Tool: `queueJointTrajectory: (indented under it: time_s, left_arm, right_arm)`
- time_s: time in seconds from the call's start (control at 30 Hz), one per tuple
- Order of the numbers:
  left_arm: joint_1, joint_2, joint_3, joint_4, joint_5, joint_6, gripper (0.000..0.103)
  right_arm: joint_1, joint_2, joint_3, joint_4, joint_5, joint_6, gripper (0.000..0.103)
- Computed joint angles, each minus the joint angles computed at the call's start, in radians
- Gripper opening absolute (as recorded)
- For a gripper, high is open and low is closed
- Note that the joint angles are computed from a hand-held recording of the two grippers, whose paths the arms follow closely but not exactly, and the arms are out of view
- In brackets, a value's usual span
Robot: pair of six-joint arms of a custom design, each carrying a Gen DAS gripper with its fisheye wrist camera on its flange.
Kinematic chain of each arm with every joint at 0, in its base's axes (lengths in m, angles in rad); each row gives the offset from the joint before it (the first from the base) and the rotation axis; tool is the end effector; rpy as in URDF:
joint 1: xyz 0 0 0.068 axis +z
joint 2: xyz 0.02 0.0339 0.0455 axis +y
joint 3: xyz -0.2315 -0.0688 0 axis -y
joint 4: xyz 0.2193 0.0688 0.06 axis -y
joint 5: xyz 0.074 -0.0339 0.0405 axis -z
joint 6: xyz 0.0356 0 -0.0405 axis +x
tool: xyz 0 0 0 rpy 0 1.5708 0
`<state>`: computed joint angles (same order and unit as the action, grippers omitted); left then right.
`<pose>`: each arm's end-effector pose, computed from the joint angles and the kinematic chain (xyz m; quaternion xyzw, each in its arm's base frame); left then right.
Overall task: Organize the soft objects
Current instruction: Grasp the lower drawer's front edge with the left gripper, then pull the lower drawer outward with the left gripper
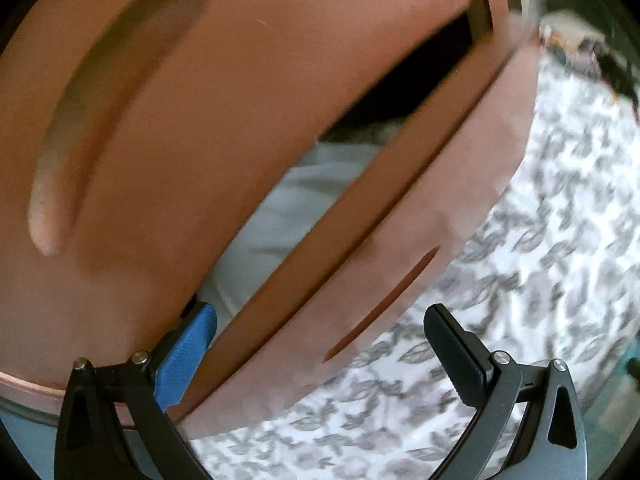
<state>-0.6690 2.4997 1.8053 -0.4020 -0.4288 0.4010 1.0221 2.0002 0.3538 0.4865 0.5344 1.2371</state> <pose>0.3708 -0.2743 0.0632 0.4412 0.8425 0.1743 0.2552 0.1205 0.1624 0.0049 0.1549 0.9330 0.0675 0.3177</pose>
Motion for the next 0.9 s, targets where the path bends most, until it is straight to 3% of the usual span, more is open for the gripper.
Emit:
queueJointTrajectory:
  time_s: [0.13, 0.27, 0.4, 0.5, 0.9]
  left_arm:
    - [-0.003, 0.015, 0.04, -0.024, 0.0, -0.037, 0.102]
    - [-0.009, 0.033, 0.071, -0.034, -0.046, -0.057, 0.092]
    - [-0.013, 0.054, 0.118, -0.068, -0.057, -0.083, 0.091]
    - [-0.015, 0.022, 0.042, -0.011, -0.063, -0.066, 0.089]
    - [-0.068, -0.142, -0.191, 0.021, -0.043, -0.154, 0.089]
  right_arm:
    - [-0.01, -0.006, -0.013, 0.011, -0.006, 0.004, 0.103]
    - [-0.01, -0.005, -0.014, 0.015, -0.009, 0.008, 0.103]
    - [-0.002, -0.018, -0.01, -0.012, 0.003, 0.016, 0.103]
    - [0.014, -0.039, -0.008, -0.046, 0.018, 0.033, 0.103]
    - [0.156, -0.18, 0.027, -0.309, 0.105, 0.175, 0.103]
